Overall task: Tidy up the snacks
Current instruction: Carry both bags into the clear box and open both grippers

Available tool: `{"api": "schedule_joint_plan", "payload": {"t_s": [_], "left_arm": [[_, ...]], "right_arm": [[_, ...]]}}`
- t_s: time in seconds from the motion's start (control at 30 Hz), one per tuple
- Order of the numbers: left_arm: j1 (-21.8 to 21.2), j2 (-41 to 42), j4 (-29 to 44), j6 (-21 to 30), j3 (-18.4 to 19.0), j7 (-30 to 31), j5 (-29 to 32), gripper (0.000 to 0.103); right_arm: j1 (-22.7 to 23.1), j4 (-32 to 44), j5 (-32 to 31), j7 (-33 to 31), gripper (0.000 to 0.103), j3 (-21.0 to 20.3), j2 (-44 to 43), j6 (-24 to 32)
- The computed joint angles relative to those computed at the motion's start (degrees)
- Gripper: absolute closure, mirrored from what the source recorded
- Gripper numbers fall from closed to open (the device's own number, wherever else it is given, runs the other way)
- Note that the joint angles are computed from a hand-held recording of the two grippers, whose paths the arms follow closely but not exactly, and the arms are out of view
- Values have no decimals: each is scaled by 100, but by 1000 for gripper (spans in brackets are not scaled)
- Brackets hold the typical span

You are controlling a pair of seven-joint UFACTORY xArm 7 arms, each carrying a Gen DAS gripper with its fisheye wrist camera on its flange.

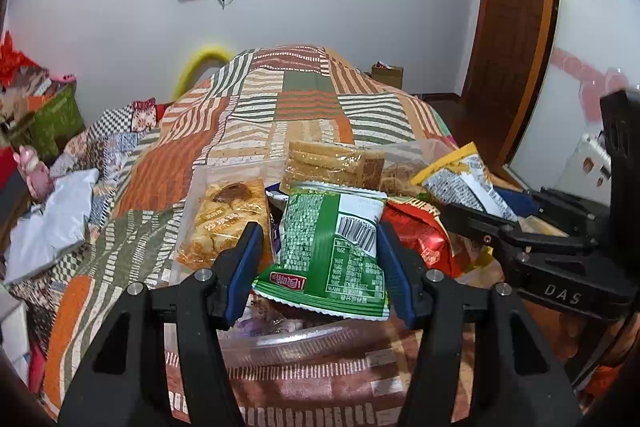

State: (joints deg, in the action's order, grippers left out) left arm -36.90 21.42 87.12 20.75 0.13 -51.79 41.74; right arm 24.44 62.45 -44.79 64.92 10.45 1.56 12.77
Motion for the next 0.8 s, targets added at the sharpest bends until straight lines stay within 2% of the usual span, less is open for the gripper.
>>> {"api": "schedule_joint_plan", "payload": {"t_s": [0.17, 0.27, 0.37, 0.5, 0.8], "left_arm": [[-165, 33, 63, 212, 76, -136, 393, 46], [-117, 23, 73, 263, 6, -95, 371, 45], [-21, -40, 5, 177, -94, 0, 192, 43], [-57, -224, -155, 66, -60, -133, 291, 40], [90, -1067, -822, -285, -247, -988, 880, 39]], "right_arm": [[-36, -42, 726, -519, 52, 9, 8, -94], [-18, -35, 687, -473, 51, 3, -15, 7], [-18, -37, 862, -728, 46, 36, -58, 86], [-36, -28, 462, -483, 37, 84, -185, 212], [-298, -240, 2, -58, 37, 411, -820, 217]]}}
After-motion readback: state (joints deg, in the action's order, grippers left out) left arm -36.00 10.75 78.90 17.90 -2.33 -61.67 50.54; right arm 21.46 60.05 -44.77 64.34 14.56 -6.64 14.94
